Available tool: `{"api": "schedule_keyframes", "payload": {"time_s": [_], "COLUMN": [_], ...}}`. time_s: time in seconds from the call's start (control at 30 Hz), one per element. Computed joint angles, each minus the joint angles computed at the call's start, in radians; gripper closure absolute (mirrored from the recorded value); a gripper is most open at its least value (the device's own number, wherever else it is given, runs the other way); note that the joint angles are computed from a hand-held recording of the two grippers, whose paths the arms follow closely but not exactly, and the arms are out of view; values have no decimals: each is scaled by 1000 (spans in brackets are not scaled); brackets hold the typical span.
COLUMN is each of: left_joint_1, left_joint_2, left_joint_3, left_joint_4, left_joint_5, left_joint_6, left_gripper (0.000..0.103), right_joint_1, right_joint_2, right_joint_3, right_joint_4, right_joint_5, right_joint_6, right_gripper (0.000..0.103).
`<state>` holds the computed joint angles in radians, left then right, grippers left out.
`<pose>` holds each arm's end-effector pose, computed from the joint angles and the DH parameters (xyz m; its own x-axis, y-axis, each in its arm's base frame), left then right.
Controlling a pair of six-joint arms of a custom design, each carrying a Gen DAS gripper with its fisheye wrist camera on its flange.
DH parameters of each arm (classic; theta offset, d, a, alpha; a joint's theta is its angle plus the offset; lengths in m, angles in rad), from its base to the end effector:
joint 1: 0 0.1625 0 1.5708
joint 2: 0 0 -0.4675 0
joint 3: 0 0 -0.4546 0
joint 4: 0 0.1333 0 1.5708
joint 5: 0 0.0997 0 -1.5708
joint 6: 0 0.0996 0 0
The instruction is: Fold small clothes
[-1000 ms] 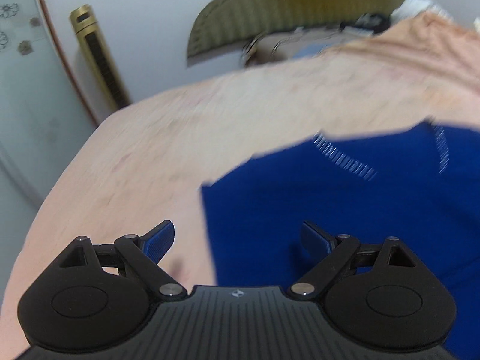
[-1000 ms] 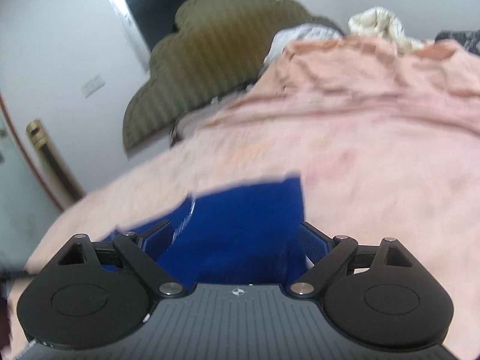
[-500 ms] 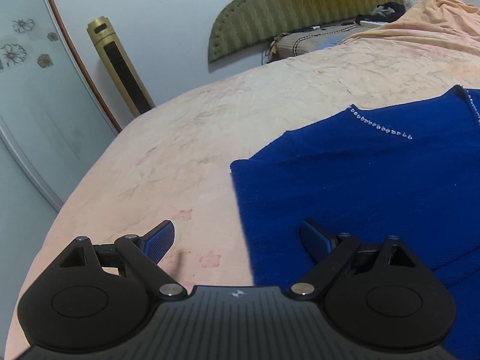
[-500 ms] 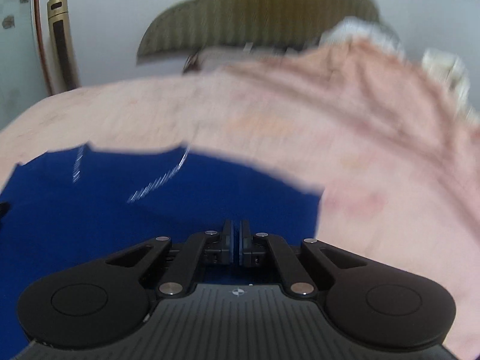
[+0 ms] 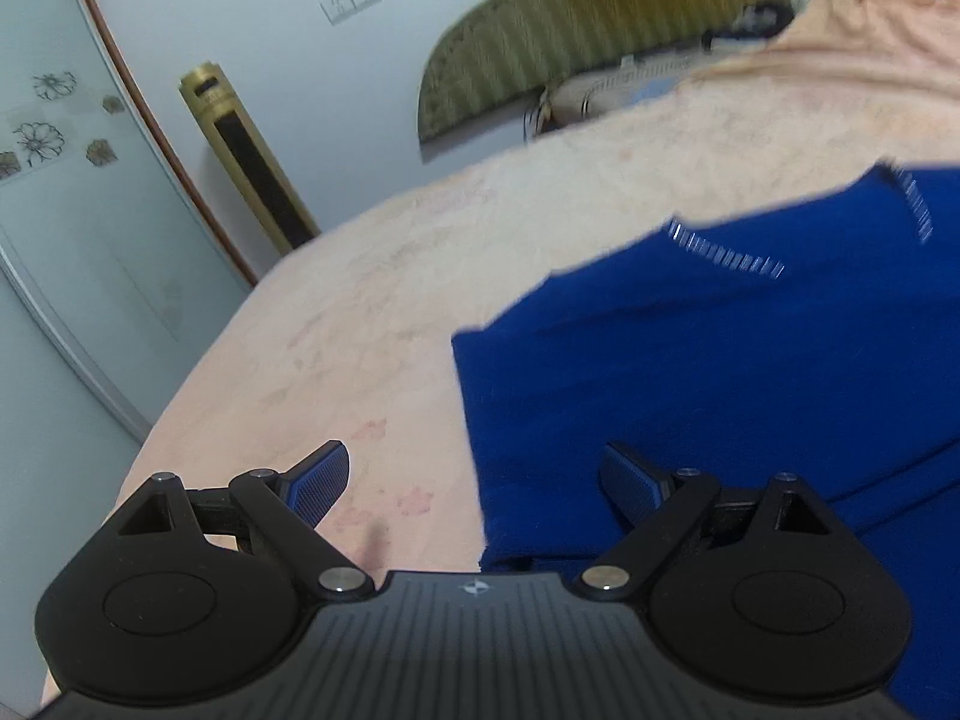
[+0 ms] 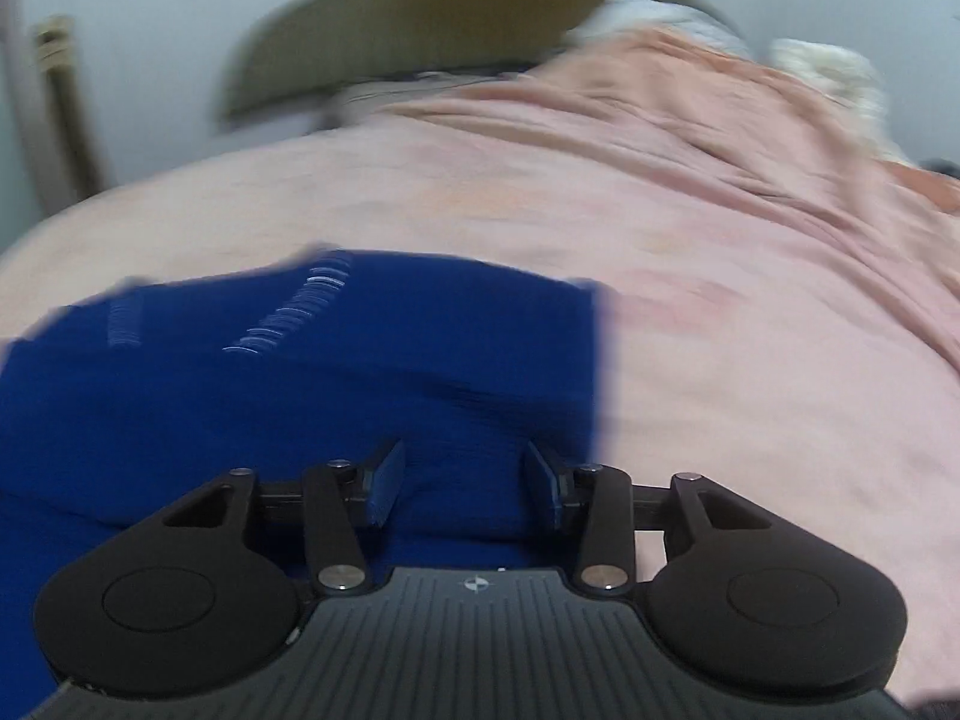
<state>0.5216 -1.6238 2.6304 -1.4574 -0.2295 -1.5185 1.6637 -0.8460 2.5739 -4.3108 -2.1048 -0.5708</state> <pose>-0.0945 -0.3199 0.1456 -0.3434 -0.1836 -0.9210 0.6655 0.6445 -0.3766 0.1161 -0.3551 0.1026 -0.7283 0.0092 0.6852 -0.5261 0.6332 -0.5677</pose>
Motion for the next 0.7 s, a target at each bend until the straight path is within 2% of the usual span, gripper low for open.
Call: {"api": "schedule_keyframes", "payload": {"time_s": [0.03,0.07,0.1,0.17,0.23,0.27,0.3,0.33,0.37,0.43,0.47,0.53,0.63,0.7], "left_joint_1": [-20,-29,-28,1,50,64,50,22,-5,-73,-103,-174,-250,-297], "left_joint_2": [-20,-28,-22,32,94,100,76,39,8,-59,-94,-200,-368,-516], "left_joint_3": [11,21,29,31,23,15,23,31,34,37,46,78,107,123], "left_joint_4": [-29,-87,-166,-308,-389,-367,-351,-297,-235,-95,-72,-56,39,133], "left_joint_5": [-8,-15,-17,-16,-6,-16,-23,-34,-42,-79,-100,-168,-299,-390], "left_joint_6": [26,80,152,273,318,293,270,229,186,99,93,119,89,68], "left_gripper": [11,11,11,11,11,11,11,11,11,11,11,11,11,11], "right_joint_1": [6,14,26,12,-27,-49,-74,-70,-63,-62,-43,-30,-44,-35], "right_joint_2": [13,27,52,67,42,2,-18,-16,-15,-8,-2,2,-6,6], "right_joint_3": [8,16,20,51,77,85,78,71,83,125,142,182,245,264], "right_joint_4": [-71,-136,-213,-277,-214,-122,-63,-47,-72,-179,-213,-226,-167,-147], "right_joint_5": [-17,-26,-33,48,148,171,154,95,77,117,113,142,215,190], "right_joint_6": [14,20,6,-30,-11,21,52,86,106,92,82,46,33,42], "right_gripper": [44,42,45,42,37,36,38,39,38,34,31,23,18,18]}}
